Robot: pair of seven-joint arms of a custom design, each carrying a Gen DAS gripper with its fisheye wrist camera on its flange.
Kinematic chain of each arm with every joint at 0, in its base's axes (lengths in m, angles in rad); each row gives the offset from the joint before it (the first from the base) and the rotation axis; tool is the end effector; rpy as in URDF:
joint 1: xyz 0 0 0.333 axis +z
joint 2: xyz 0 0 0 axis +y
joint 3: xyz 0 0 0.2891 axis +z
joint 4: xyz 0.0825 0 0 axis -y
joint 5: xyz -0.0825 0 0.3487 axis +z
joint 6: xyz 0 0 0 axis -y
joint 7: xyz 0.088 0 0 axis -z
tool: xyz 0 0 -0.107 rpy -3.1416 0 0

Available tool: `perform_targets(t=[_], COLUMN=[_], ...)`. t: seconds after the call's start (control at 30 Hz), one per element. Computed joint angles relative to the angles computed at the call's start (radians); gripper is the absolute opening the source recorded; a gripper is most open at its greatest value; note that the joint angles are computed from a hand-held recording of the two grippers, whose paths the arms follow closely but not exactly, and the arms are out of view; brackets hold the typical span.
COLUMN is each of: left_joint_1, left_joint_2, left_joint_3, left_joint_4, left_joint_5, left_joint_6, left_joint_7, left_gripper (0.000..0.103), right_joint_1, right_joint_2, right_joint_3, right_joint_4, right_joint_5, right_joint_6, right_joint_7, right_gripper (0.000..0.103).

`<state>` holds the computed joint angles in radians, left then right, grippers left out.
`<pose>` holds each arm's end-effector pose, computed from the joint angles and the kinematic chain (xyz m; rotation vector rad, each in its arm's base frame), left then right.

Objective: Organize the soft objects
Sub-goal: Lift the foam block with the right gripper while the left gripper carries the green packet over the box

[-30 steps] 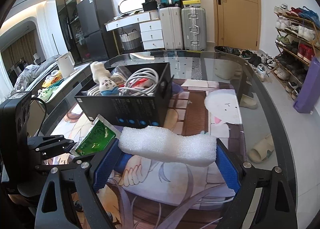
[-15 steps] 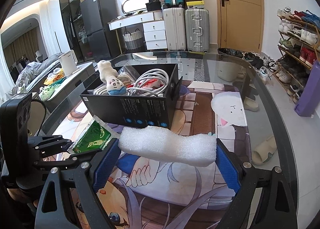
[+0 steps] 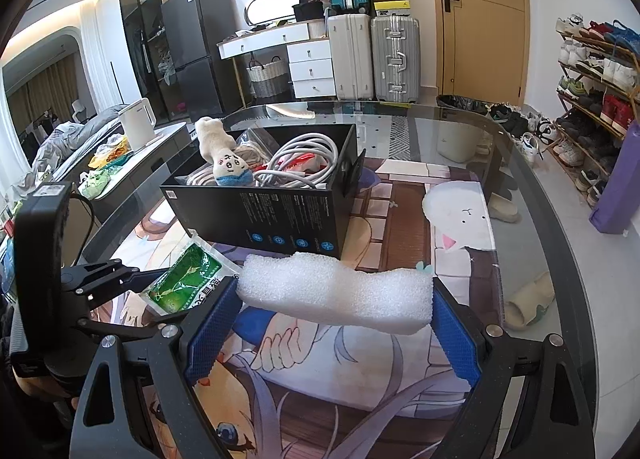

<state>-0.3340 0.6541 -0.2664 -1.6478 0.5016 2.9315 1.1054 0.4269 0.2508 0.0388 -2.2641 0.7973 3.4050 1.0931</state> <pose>0.5678 -0.3853 0.3173 -1.4127 2.3364 -0.8590 0.5136 0.1670 0.3390 -1.7576 1.6265 -0.5990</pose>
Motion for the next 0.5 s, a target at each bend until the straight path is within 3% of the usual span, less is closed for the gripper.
perform_targets(t=[0.13,0.2,0.4,0.47,0.5], left_joint_1=[-0.024,0.003,0.066,0.093,0.102], left_joint_2=[0.011,0.015,0.008,0.002,-0.003], left_joint_3=[0.020,-0.013,-0.076,-0.104,-0.111], left_joint_4=[0.027,0.022,-0.018,-0.038,-0.049], left_joint_5=[0.018,0.003,-0.051,-0.069,-0.075], left_joint_6=[-0.016,-0.001,0.041,0.056,0.067], left_joint_7=[-0.009,0.021,0.080,0.103,0.108], left_gripper=[0.052,0.042,0.032,0.016,0.016], right_joint_1=[-0.001,-0.003,-0.025,-0.029,-0.030], right_joint_2=[-0.001,0.000,-0.004,-0.004,-0.005], right_joint_3=[-0.002,0.000,0.025,0.028,0.029], right_joint_4=[-0.002,-0.002,-0.008,-0.009,-0.009], right_joint_5=[0.001,-0.001,-0.024,-0.030,-0.032], right_joint_6=[-0.001,-0.003,0.001,0.003,0.003], right_joint_7=[0.001,0.003,0.010,0.013,0.013], right_gripper=[0.092,0.092,0.092,0.092,0.092])
